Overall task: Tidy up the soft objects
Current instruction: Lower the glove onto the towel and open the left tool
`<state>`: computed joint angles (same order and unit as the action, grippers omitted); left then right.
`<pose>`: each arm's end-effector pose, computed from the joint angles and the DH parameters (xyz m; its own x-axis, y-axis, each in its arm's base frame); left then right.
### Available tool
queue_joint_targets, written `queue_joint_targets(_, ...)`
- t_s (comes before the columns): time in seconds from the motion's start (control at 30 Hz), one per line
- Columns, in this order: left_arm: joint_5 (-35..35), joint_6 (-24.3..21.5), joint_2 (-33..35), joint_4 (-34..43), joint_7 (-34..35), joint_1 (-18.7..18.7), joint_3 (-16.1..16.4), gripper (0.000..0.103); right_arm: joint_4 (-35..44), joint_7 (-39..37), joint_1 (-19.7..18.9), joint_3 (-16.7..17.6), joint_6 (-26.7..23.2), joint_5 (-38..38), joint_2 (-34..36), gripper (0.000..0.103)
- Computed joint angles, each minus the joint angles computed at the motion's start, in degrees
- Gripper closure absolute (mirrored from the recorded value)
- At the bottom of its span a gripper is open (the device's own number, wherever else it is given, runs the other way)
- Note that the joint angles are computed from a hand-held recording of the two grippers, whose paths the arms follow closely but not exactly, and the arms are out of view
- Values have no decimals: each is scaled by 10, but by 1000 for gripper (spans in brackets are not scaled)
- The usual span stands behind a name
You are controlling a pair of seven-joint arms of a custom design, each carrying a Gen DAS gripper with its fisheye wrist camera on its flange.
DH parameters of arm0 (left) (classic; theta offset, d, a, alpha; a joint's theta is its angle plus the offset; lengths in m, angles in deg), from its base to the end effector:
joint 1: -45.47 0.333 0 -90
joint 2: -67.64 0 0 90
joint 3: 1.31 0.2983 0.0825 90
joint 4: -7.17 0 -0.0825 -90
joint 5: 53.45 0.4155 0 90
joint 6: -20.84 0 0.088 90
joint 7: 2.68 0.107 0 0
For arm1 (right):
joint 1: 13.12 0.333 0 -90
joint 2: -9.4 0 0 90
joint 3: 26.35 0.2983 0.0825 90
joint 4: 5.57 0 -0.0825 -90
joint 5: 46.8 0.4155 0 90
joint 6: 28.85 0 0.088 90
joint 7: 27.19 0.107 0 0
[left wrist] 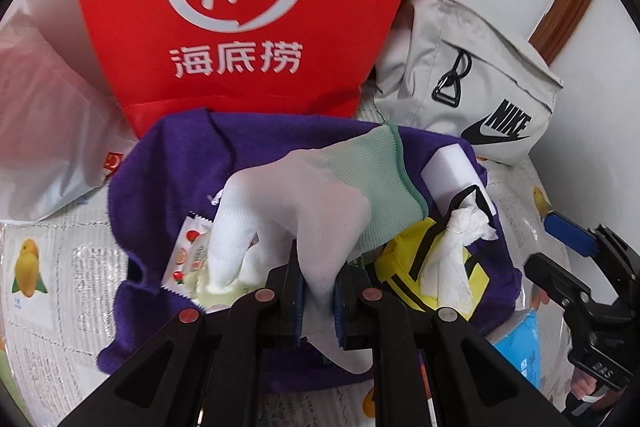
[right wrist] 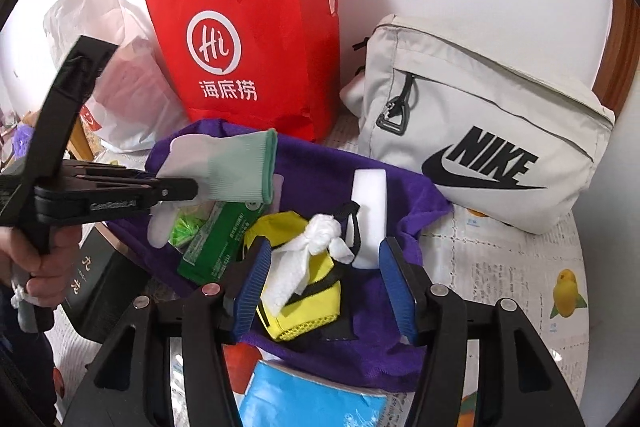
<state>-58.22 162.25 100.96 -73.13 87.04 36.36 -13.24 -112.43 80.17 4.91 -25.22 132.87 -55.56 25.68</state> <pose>0.7335 -0.2461 0.3997 -0.2865 -0.9388 0.1914 -0.8706 0.1716 -0.4612 0.6506 0.2331 0.4090 0.1793 -0.9815 -0.0670 -0.7755 -0.0991 -0.6236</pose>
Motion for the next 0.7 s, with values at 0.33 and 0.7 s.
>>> queue_joint_targets(0.33,33,-25,29,41,-8,-18,12,52,-1,-6,-1,3,-12,5,3,47)
queue_joint_targets(0.7,82,5,-44,-33,-53,-26,30,42,-25,18,11,-1,-14,-5,-23,41)
